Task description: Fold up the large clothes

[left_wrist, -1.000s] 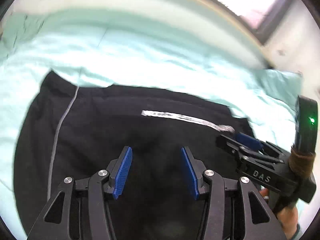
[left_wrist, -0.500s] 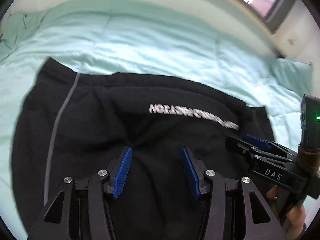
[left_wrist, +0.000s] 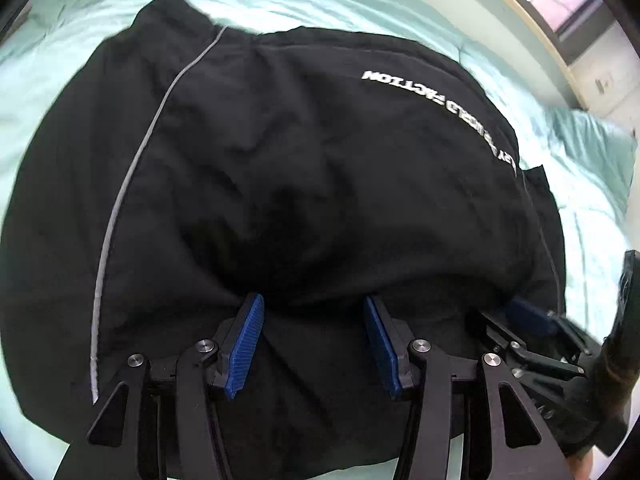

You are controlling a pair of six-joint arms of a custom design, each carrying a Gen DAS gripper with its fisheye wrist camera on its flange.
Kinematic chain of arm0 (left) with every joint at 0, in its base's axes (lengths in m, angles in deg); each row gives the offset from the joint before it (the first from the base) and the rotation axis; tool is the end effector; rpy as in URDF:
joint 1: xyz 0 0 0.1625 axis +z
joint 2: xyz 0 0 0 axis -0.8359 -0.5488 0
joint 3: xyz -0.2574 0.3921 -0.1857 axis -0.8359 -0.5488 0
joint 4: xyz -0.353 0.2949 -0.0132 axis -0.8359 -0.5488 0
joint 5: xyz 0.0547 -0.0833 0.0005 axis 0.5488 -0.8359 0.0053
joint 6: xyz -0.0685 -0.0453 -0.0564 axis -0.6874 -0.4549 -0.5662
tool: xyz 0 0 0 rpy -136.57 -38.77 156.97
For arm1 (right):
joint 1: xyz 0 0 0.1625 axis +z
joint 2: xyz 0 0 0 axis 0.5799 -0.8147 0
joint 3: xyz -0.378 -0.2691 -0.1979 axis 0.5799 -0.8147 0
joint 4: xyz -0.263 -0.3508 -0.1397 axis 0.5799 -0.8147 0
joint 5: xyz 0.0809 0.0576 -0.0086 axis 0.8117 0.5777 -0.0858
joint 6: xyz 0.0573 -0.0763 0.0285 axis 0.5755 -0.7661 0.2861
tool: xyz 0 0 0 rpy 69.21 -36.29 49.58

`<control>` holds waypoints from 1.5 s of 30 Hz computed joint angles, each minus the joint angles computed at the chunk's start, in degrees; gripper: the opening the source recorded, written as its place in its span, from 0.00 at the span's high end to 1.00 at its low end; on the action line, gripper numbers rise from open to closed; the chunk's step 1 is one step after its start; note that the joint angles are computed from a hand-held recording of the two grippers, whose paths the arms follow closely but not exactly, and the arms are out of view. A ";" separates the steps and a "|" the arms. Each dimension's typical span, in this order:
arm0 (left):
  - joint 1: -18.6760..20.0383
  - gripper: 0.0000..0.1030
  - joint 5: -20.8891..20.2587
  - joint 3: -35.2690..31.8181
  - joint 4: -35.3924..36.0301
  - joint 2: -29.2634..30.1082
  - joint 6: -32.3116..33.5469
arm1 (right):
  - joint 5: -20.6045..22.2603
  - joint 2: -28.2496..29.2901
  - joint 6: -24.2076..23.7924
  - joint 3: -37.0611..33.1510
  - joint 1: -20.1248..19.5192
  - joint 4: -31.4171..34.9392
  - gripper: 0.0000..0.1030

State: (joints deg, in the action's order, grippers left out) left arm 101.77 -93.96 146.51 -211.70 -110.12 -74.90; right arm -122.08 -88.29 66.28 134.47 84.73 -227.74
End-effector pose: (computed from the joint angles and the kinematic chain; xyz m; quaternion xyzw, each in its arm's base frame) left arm -0.1888 -0.4493 0.3008 0.0974 0.9590 -0.1361 0.2289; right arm 0.3051 -0.4085 0.1684 0.0608 -0.9076 0.2201 0.3523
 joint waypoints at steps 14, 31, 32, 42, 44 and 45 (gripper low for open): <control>-4.09 0.47 8.61 -2.18 14.82 -15.21 -4.86 | 2.52 -19.13 5.74 9.98 0.75 1.78 0.23; 15.68 0.43 -4.75 -6.91 2.24 -9.84 3.46 | 18.59 -27.40 -1.85 12.23 -20.05 -7.67 0.21; 16.37 0.43 -6.16 -7.12 1.99 -9.49 4.03 | 20.96 -27.53 -2.26 12.59 -21.35 -8.81 0.20; 22.32 0.33 -19.24 -7.50 -3.28 -5.21 9.61 | 26.96 -26.18 -6.21 10.89 -23.43 -6.37 0.11; 22.98 0.32 -19.98 -7.53 -4.45 -3.91 10.26 | 29.40 -25.10 -7.16 10.94 -25.51 -6.34 0.09; 23.30 0.32 -20.44 -7.55 -5.01 -3.57 10.60 | 33.13 -24.27 -8.02 11.43 -28.02 -7.98 0.06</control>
State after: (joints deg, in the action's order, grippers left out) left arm 125.07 -114.40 138.96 -216.71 -113.69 -64.30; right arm -88.95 -112.55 58.26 145.89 56.71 -235.72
